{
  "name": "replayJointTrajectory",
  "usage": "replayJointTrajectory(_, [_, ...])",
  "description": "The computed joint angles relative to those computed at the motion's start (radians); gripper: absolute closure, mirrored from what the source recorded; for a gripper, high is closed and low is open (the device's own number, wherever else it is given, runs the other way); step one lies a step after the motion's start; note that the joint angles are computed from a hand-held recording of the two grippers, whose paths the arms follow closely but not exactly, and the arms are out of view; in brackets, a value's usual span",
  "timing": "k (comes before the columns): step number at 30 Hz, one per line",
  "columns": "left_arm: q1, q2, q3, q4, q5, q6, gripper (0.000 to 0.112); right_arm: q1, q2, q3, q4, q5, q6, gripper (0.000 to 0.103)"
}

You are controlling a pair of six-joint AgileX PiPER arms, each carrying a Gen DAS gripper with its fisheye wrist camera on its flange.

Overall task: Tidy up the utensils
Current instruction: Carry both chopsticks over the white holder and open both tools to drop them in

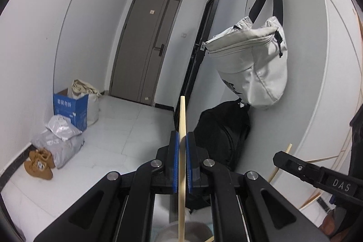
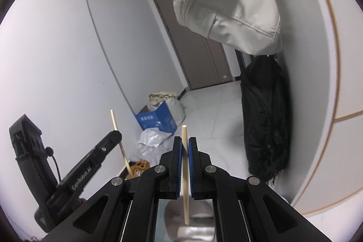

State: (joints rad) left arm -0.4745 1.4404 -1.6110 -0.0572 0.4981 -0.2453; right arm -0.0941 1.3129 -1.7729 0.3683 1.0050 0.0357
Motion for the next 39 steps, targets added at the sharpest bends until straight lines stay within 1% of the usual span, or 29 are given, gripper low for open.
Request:
replayJointTrajectory(5, [-0.008, 0.035, 0.048, -0.029, -0.088, 0.066, 0.11, 0.014, 0.05, 0.006, -0.003, -0.035, -0.022, 0.098])
replayJointTrajectory(10, [-0.031, 0.047, 0.116, -0.017, -0.164, 0.104, 0.11, 0.006, 0.052, 0.067, 0.021, -0.076, -0.067, 0.098])
replayJointTrajectory(14, [-0.05, 0.055, 0.136, 0.042, -0.199, 0.085, 0.11, 0.008, 0.053, 0.107, 0.024, -0.104, -0.091, 0.098])
replayJointTrajectory(17, [-0.061, 0.046, 0.164, 0.064, -0.223, 0.104, 0.11, 0.008, 0.061, 0.126, 0.029, -0.111, -0.103, 0.098])
replayJointTrajectory(20, [-0.064, 0.038, 0.182, 0.029, -0.229, 0.17, 0.11, 0.011, 0.055, 0.154, 0.021, -0.122, -0.11, 0.098])
replayJointTrajectory(21, [-0.06, 0.034, 0.186, -0.007, -0.226, 0.21, 0.11, 0.01, 0.054, 0.162, 0.021, -0.124, -0.115, 0.098])
replayJointTrajectory(23, [-0.051, 0.033, 0.186, -0.081, -0.214, 0.285, 0.11, 0.013, 0.047, 0.178, 0.017, -0.127, -0.117, 0.098])
replayJointTrajectory(24, [-0.041, 0.031, 0.188, -0.152, -0.206, 0.35, 0.11, 0.012, 0.045, 0.185, 0.019, -0.126, -0.12, 0.098])
replayJointTrajectory(26, [-0.015, 0.038, 0.169, -0.293, -0.154, 0.478, 0.11, 0.01, 0.042, 0.197, 0.026, -0.125, -0.128, 0.098])
replayJointTrajectory(27, [-0.006, 0.04, 0.166, -0.332, -0.14, 0.514, 0.11, 0.01, 0.043, 0.199, 0.028, -0.12, -0.132, 0.098])
replayJointTrajectory(28, [0.01, 0.045, 0.149, -0.391, -0.101, 0.573, 0.11, 0.009, 0.044, 0.201, 0.03, -0.117, -0.135, 0.098])
replayJointTrajectory(30, [0.026, 0.052, 0.13, -0.437, -0.053, 0.617, 0.11, 0.005, 0.049, 0.204, 0.043, -0.108, -0.144, 0.098])
replayJointTrajectory(31, [0.042, 0.06, 0.11, -0.476, -0.01, 0.643, 0.11, 0.005, 0.051, 0.206, 0.045, -0.106, -0.144, 0.098])
replayJointTrajectory(32, [0.049, 0.062, 0.1, -0.481, 0.013, 0.644, 0.11, 0.009, 0.049, 0.209, 0.042, -0.106, -0.141, 0.098])
replayJointTrajectory(35, [0.081, 0.074, 0.057, -0.542, 0.119, 0.693, 0.11, 0.007, 0.051, 0.219, 0.054, -0.101, -0.143, 0.098])
replayJointTrajectory(37, [0.088, 0.08, 0.038, -0.556, 0.166, 0.712, 0.11, 0.006, 0.052, 0.227, 0.059, -0.098, -0.142, 0.098])
replayJointTrajectory(39, [0.089, 0.076, 0.037, -0.545, 0.185, 0.709, 0.11, 0.004, 0.051, 0.232, 0.07, -0.09, -0.145, 0.098])
